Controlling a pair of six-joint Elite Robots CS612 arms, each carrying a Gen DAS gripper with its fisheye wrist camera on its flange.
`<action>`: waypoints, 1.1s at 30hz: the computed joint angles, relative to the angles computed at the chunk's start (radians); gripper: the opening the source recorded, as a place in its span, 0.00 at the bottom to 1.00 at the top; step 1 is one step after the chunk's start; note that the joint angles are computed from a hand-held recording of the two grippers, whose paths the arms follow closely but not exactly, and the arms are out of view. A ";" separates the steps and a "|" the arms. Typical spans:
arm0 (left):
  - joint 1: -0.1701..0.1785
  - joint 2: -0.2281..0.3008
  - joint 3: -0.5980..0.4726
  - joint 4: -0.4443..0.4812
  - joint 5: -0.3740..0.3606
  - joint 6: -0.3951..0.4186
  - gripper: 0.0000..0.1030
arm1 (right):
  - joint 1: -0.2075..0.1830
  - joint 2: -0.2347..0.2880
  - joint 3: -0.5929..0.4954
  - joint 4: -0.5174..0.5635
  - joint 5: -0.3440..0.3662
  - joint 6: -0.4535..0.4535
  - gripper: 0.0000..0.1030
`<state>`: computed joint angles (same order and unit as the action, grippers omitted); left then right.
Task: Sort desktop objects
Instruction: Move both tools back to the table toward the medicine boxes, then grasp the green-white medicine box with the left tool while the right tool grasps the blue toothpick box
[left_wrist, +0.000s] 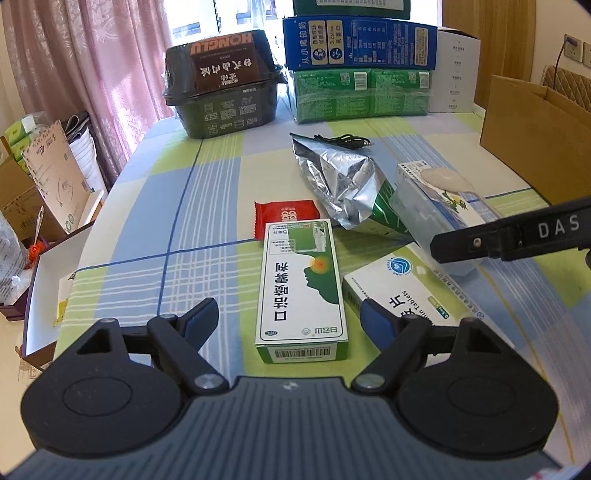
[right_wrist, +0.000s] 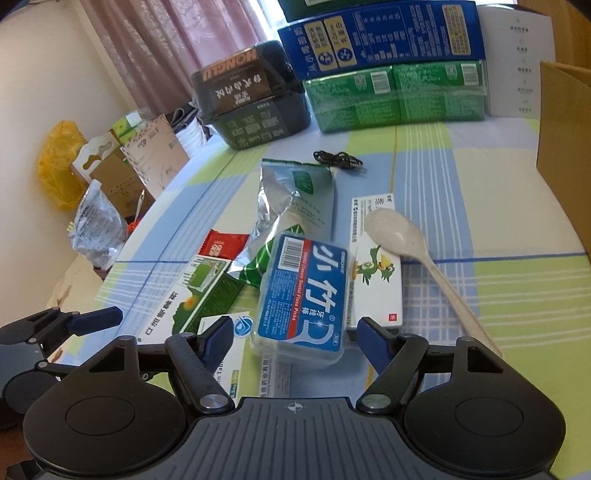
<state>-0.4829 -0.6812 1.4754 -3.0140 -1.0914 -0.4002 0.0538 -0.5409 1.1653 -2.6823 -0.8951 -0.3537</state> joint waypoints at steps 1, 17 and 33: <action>0.001 0.002 -0.002 0.002 -0.001 -0.004 0.78 | 0.001 0.001 -0.002 0.006 -0.002 -0.004 0.68; 0.001 0.001 -0.018 0.081 -0.015 -0.026 0.50 | 0.008 -0.030 0.050 -0.042 -0.092 -0.121 0.54; -0.078 -0.114 0.145 0.097 0.015 -0.121 0.50 | -0.046 -0.162 0.303 -0.131 -0.181 -0.308 0.54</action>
